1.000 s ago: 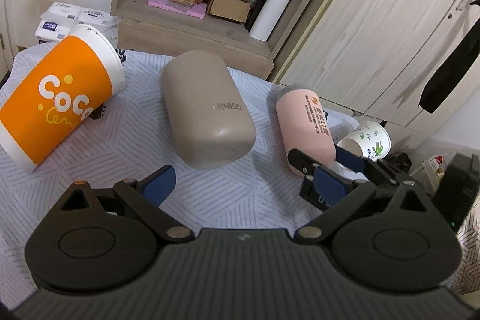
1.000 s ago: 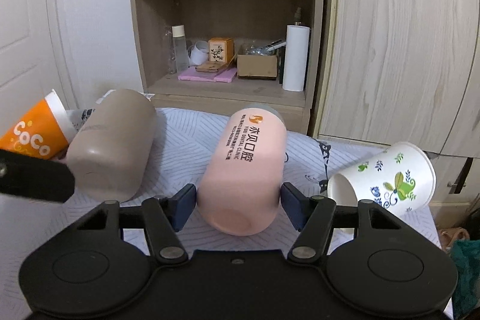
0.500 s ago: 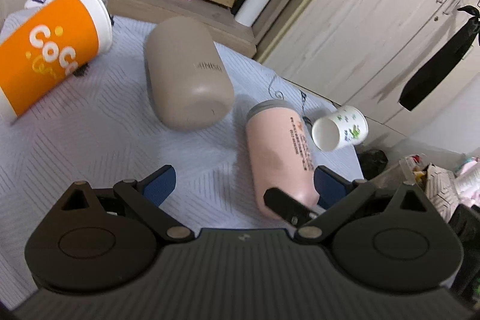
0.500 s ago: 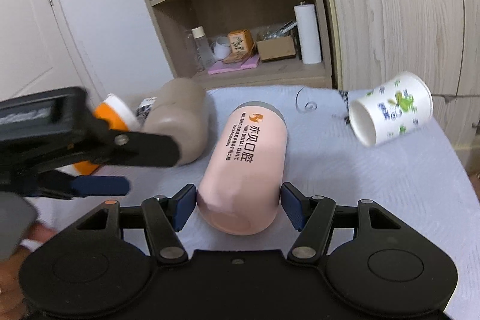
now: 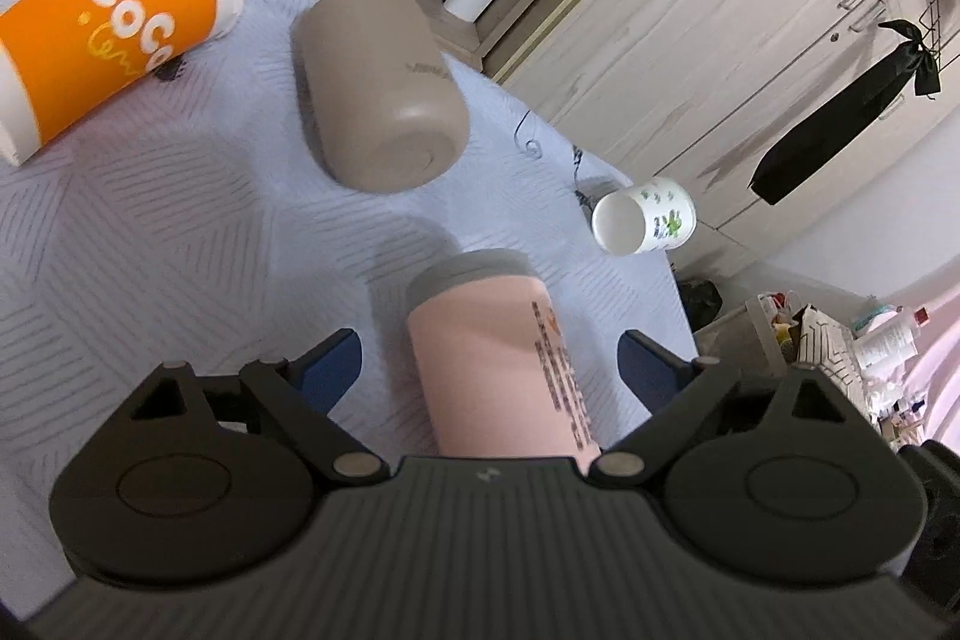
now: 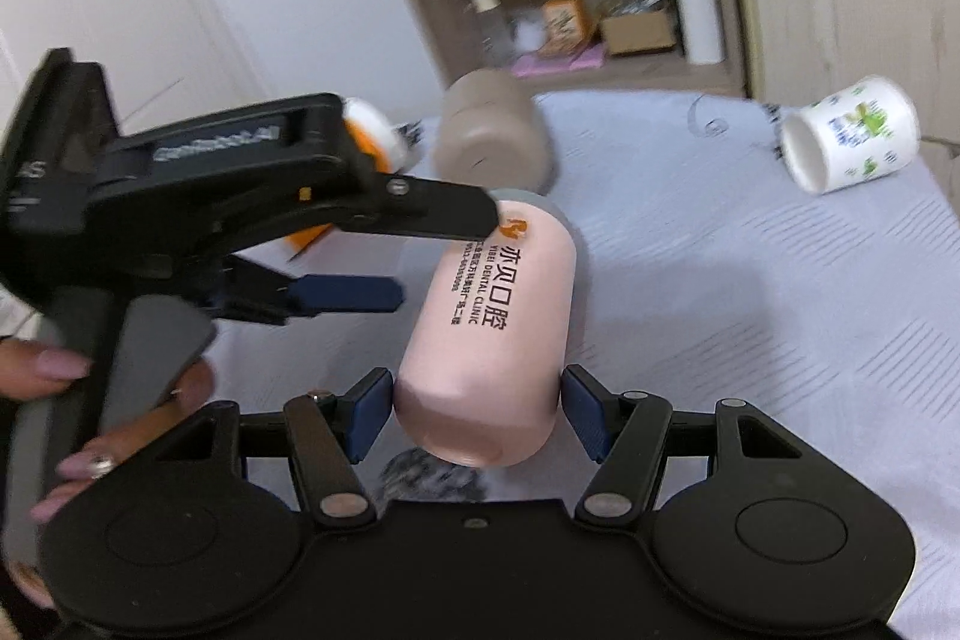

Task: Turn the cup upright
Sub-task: 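Close the right gripper around the pink tumbler's body, then rotate the right gripper to stand the pink tumbler upright on its base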

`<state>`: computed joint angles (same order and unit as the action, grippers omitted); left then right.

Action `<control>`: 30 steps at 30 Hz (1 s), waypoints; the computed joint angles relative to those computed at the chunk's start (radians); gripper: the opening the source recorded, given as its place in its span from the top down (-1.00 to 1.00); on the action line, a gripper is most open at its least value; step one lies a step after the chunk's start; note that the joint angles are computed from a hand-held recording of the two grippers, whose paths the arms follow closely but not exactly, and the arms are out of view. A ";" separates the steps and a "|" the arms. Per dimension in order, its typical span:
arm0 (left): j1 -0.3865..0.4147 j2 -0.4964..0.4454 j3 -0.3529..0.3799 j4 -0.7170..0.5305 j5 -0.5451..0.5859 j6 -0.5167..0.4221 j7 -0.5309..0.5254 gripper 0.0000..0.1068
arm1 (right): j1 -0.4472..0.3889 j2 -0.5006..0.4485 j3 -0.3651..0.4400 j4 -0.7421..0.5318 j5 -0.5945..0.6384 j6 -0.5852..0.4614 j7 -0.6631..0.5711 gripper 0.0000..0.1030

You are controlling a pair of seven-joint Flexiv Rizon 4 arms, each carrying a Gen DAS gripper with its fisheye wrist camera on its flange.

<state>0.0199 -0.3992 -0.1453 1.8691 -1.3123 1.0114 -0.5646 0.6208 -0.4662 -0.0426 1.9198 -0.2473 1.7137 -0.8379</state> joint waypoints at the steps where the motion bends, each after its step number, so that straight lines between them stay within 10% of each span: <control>1: 0.001 0.001 0.002 0.003 0.000 -0.002 -0.007 -0.73 | -0.056 -0.004 0.071 -0.009 0.000 -0.005 -0.012 -0.31; 9: 0.014 -0.013 0.003 0.006 0.049 -0.016 -0.063 -0.21 | -0.185 -0.040 0.241 -0.071 0.003 -0.062 -0.053 -0.31; 23: 0.016 -0.011 0.003 0.011 0.033 -0.033 -0.012 -0.18 | -0.407 -0.154 0.532 -0.279 0.161 -0.276 -0.345 -0.41; 27: 0.014 0.013 -0.005 0.040 -0.023 -0.018 0.075 -0.19 | -0.338 -0.127 0.459 -0.255 0.170 -0.248 -0.382 -0.40; 30: 0.000 0.049 -0.001 0.078 -0.105 -0.017 0.191 -0.19 | -0.173 -0.066 0.258 -0.156 0.077 -0.159 -0.353 -0.40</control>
<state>0.0196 -0.3505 -0.1460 1.9472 -1.4176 0.9949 -0.3740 0.4475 -0.5320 0.2150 1.7643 -0.1704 1.5543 -1.1904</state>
